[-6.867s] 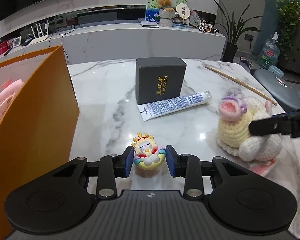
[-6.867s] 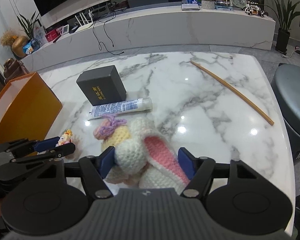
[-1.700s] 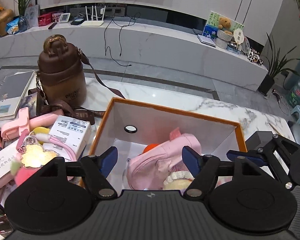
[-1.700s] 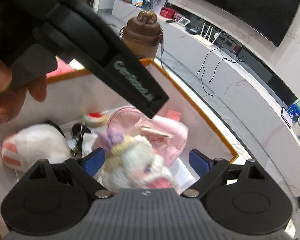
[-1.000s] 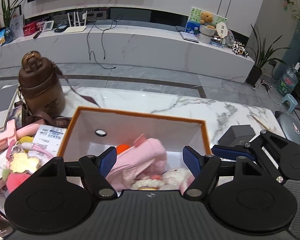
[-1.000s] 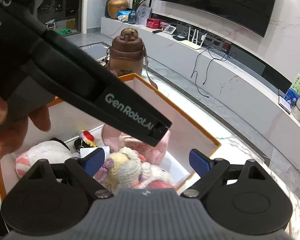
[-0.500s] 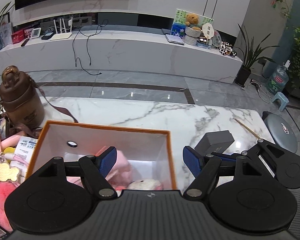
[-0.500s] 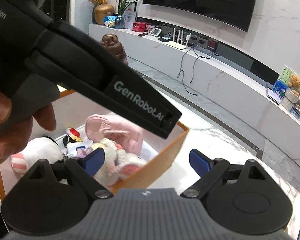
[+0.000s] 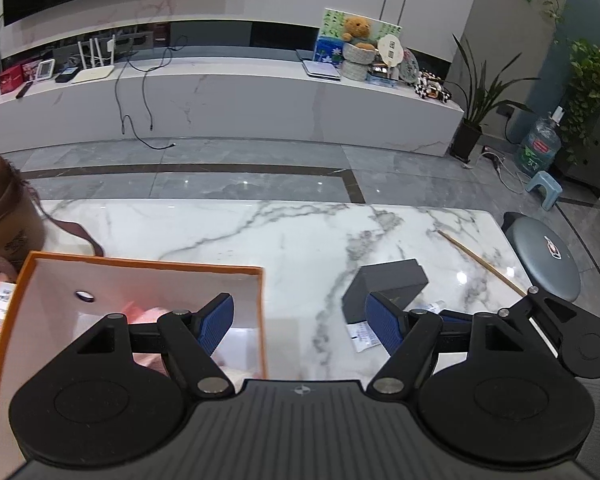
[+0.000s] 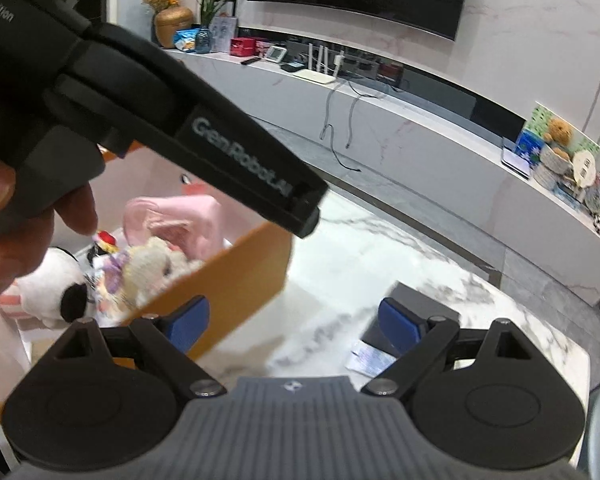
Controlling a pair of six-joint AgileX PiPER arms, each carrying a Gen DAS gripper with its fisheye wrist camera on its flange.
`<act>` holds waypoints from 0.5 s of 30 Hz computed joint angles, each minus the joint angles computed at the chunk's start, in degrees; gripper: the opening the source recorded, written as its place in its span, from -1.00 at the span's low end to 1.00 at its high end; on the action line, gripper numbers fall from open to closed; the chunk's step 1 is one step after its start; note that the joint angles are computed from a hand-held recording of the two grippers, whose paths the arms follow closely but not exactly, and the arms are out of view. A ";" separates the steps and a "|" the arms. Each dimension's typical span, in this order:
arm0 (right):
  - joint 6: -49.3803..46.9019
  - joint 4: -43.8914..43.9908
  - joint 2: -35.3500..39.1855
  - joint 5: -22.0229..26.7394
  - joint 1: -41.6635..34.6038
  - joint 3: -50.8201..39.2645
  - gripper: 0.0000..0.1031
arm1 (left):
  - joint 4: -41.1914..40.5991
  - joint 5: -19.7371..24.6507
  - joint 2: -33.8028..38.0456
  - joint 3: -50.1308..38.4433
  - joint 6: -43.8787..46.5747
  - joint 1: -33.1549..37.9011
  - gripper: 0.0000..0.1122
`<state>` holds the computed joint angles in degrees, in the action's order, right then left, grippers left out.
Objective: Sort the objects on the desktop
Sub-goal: 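Move both grippers back toward the black box and lotion tube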
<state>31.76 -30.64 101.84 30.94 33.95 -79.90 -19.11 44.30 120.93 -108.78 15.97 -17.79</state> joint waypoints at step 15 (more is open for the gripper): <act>-1.35 1.39 -4.82 -6.94 -10.06 13.28 0.78 | 2.79 0.53 6.02 -5.96 -5.28 -5.26 0.53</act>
<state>30.41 -29.25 97.01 24.01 23.89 -66.61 -16.32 44.83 126.95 -114.74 10.69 -23.05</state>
